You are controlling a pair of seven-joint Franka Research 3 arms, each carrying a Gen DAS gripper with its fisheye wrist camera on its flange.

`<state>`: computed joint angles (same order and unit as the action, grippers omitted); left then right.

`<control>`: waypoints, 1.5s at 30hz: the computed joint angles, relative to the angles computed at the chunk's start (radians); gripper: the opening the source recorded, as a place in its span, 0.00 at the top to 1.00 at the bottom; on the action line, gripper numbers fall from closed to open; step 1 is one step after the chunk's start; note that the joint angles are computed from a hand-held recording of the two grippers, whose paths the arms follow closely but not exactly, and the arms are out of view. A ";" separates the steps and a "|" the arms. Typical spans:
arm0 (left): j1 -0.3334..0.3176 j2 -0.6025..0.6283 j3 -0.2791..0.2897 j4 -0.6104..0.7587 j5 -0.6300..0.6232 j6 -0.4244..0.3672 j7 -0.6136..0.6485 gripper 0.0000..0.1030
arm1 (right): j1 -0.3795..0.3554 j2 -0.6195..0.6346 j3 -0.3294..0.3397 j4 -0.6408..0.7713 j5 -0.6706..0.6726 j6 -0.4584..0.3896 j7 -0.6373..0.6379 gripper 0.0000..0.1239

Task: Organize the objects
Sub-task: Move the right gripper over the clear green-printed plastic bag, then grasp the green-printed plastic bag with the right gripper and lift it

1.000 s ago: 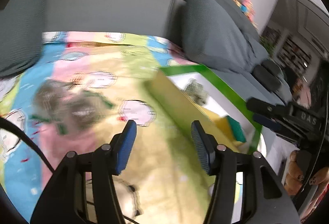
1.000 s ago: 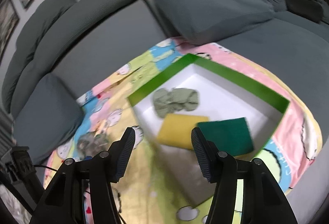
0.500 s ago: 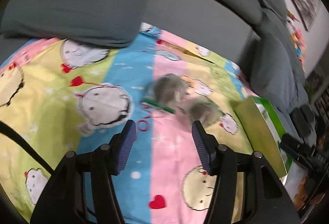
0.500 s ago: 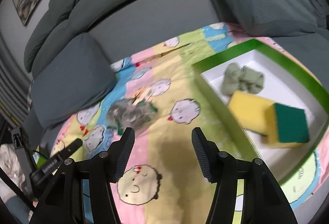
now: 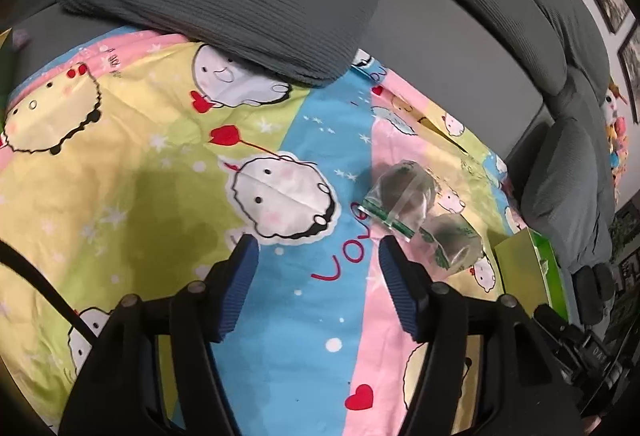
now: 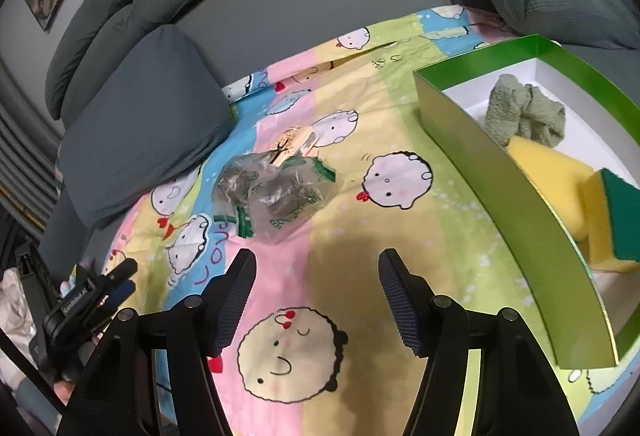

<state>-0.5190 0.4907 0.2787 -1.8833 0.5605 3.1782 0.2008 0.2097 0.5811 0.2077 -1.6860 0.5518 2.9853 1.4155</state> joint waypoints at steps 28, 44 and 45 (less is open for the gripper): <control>0.297 0.349 -0.464 0.467 -0.272 -0.110 0.525 0.17 | -0.004 0.348 0.020 0.524 -0.056 -0.191 0.002 0.35; 0.322 0.529 -0.606 0.724 -0.422 -0.231 0.819 0.17 | 0.055 0.640 -0.040 1.010 -0.141 -0.436 0.170 0.31; 0.316 0.535 -0.600 0.735 -0.428 -0.236 0.829 0.18 | 0.056 0.651 -0.039 1.026 -0.143 -0.443 0.174 0.31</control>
<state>-0.2031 1.0254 -0.3216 -1.1482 0.1326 2.9426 1.0301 0.2652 1.2321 0.1688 -0.6599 0.4091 2.5419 1.5891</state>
